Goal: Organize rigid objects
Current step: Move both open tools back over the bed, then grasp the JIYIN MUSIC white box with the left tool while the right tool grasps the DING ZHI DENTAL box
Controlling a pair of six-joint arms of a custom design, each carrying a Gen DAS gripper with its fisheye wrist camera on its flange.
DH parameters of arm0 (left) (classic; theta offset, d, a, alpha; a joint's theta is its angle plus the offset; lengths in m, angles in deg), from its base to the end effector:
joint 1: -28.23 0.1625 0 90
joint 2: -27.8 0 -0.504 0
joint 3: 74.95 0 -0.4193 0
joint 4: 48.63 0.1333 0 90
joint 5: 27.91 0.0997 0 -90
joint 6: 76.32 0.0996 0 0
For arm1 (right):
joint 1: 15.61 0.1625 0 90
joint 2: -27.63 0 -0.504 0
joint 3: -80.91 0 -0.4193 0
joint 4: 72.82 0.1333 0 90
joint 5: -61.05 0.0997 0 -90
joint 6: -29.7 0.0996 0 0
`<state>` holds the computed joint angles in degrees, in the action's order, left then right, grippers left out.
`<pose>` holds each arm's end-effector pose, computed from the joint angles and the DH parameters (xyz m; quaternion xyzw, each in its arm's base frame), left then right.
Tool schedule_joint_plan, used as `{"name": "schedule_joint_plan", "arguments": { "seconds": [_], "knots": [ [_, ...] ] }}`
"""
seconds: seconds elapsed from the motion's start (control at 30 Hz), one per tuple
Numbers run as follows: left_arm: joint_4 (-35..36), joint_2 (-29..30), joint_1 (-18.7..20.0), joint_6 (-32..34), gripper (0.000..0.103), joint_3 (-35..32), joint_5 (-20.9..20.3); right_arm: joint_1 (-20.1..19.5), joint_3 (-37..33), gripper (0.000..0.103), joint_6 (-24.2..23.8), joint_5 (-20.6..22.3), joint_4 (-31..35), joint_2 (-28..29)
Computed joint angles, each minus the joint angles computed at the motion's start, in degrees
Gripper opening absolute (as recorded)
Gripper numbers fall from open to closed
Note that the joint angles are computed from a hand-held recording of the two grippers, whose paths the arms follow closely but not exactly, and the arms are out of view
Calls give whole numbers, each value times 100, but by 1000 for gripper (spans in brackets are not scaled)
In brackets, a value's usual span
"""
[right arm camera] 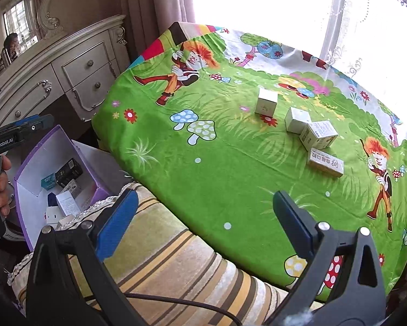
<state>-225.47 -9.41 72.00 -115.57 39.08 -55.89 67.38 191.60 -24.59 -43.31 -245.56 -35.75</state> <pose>-0.2826 -0.5771 0.0304 0.0071 0.8550 -0.4033 0.3261 0.0288 -0.6557 0.2841 0.3441 -0.8811 0.1990 0.2563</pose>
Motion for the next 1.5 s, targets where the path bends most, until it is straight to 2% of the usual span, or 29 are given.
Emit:
{"name": "schedule_joint_plan", "arguments": {
  "seconds": [0.13,0.37,0.47,0.73,0.9,1.03,1.17,1.33,1.47,1.5],
  "knots": [
    [-152,309,83,574,77,-554,-443,-205,-443,100,445,87,119,50],
    [27,748,163,889,77,-1402,-813,-491,-1381,100,1236,-115,341,378],
    [80,943,209,1135,77,-1787,-977,-563,-1756,100,1377,-247,540,581],
    [490,1495,324,1547,77,-2850,-1232,-620,-2463,100,1578,-504,729,1157],
    [892,1851,420,1737,77,-3601,-1298,-634,-2886,100,1533,-770,689,1543],
    [1217,2188,530,1808,77,-4275,-1341,-673,-3106,100,1574,-696,853,1682],
    [1663,2571,662,1884,77,-5031,-1411,-680,-3196,100,1444,-836,763,1805],
    [2418,3078,845,1832,77,-6068,-1457,-740,-3304,99,1467,-837,861,1867],
    [2980,3485,974,1702,77,-6877,-1417,-730,-3265,85,1218,-907,513,1907],
    [3091,3576,1003,1669,77,-7054,-1415,-738,-3260,84,1204,-884,490,1902]
  ]
}}
